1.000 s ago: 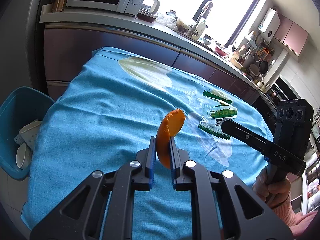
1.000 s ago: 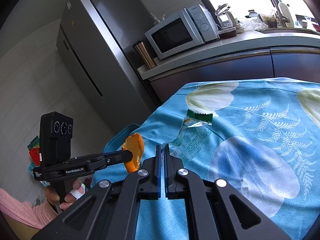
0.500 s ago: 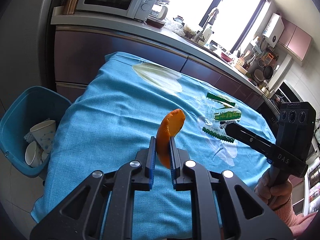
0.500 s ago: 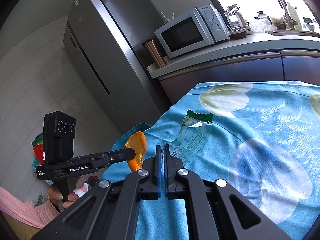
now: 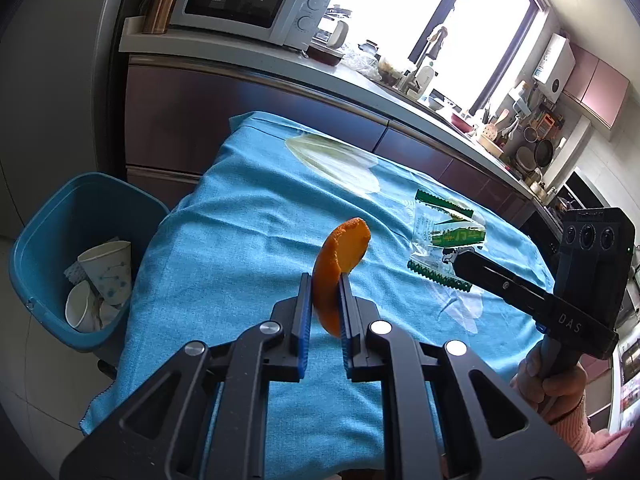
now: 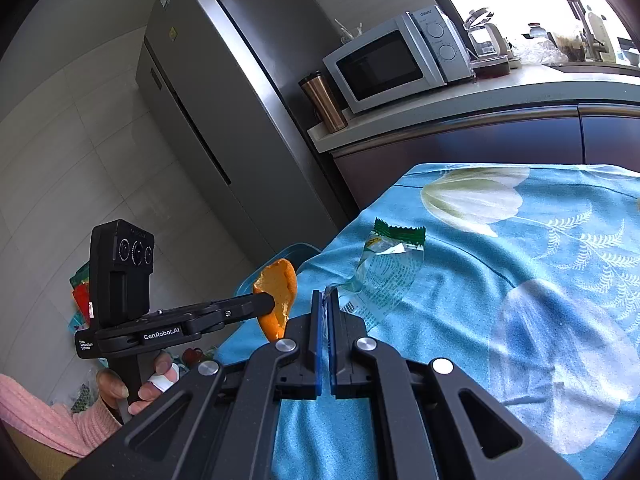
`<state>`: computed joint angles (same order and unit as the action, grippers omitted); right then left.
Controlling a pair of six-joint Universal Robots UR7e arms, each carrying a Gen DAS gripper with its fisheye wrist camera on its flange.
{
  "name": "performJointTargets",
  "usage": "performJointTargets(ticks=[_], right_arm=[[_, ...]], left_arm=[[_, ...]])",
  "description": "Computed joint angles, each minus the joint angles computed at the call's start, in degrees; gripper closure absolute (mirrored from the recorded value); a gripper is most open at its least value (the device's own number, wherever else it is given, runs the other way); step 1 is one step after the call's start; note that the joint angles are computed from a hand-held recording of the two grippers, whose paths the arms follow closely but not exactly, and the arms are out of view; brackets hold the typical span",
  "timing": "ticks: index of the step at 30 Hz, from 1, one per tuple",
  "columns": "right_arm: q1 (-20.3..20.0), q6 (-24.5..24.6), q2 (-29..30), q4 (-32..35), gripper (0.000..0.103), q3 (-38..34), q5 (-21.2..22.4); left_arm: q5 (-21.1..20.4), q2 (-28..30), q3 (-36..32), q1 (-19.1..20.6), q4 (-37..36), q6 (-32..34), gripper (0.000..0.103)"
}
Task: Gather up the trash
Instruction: 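Carry the orange peel and plastic wrapper over the teal bin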
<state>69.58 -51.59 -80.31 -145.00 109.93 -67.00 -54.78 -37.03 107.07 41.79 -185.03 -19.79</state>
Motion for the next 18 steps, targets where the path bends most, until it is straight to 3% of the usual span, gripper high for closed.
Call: performJointTargets(ticks=[18], right_arm=[[1.73, -0.15, 1.6, 0.04, 0.101, -0.18, -0.13]], left_arm=[[1.97, -2.28, 2.79, -0.32, -1.41, -0.76, 0.09]])
